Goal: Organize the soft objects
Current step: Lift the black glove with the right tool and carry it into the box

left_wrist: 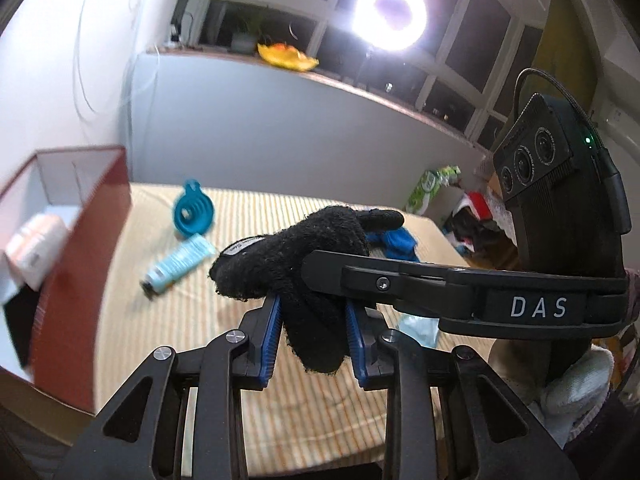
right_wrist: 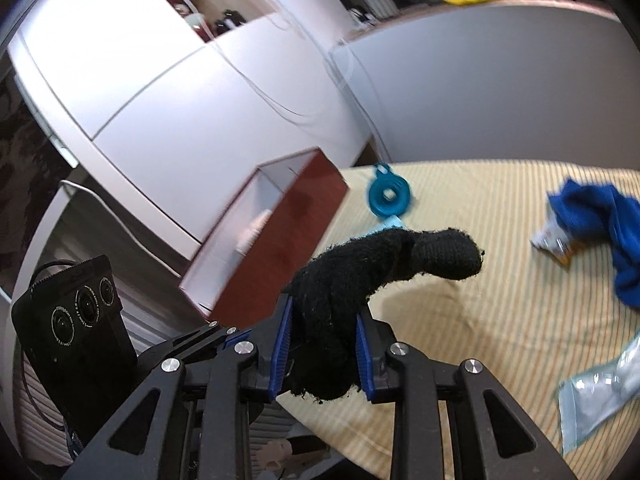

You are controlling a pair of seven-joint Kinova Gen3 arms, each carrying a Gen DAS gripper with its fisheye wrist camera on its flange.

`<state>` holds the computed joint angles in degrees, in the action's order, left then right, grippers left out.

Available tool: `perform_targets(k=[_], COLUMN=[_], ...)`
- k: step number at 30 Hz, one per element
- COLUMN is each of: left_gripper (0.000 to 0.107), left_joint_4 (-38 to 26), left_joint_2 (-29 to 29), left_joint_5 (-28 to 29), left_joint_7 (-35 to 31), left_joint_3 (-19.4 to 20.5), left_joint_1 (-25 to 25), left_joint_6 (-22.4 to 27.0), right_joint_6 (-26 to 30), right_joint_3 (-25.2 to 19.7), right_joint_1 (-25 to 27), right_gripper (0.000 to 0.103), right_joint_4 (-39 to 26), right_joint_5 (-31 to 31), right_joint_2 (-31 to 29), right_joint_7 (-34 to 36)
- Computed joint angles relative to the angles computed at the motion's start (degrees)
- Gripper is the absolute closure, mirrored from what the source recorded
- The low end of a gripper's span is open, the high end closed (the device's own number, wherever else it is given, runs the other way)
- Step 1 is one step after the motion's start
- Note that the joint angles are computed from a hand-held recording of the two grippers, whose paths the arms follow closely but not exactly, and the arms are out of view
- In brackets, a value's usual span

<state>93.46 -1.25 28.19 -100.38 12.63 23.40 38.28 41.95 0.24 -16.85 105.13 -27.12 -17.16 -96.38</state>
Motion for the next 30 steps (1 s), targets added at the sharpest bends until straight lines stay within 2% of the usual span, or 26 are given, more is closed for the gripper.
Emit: perform_targets(k=[9,16,23,27,30], left_gripper=[0.081,0.081,0.081,0.081,0.081], left_joint_4=[-2.94,-6.16,-10.03,-11.27,-12.94], left_joint_2=[-2.21,-1.36,1.56,2.99,5.04], left_joint_5=[1.71,2.39,-0.02,0.47,-1.56], left_joint_7=[-4.60,-7.24,-7.97,-9.13,-8.20], left_joint_3=[-4.04,-6.65,-6.93,-7.12,-6.60], left_joint_1=[-4.41,-8.73,-12.30,-14.36,-14.84], left_joint_6=[2.34,4.01,6.23,7.42,7.87], right_joint_6=[-1.12,2.33,4.77,6.00,6.57], right_joint_3=[-6.00,-8.03,-9.36,-9.41,-9.36], right_joint_1=[-0.93,-2.43,-4.97,-4.98,-4.79], right_gripper=[0.077,0.077,0.077,0.077,0.077], right_joint_4=[-12.14,-24.37,-34.26,-38.02,-39.98], right_joint_5=[6.35,9.63,15.11,14.74,14.27], right_joint_2=[7.44,15.88,23.85,27.31,29.72], right_joint_7=[-4.03,-5.74,-8.21,-7.47,-6.98])
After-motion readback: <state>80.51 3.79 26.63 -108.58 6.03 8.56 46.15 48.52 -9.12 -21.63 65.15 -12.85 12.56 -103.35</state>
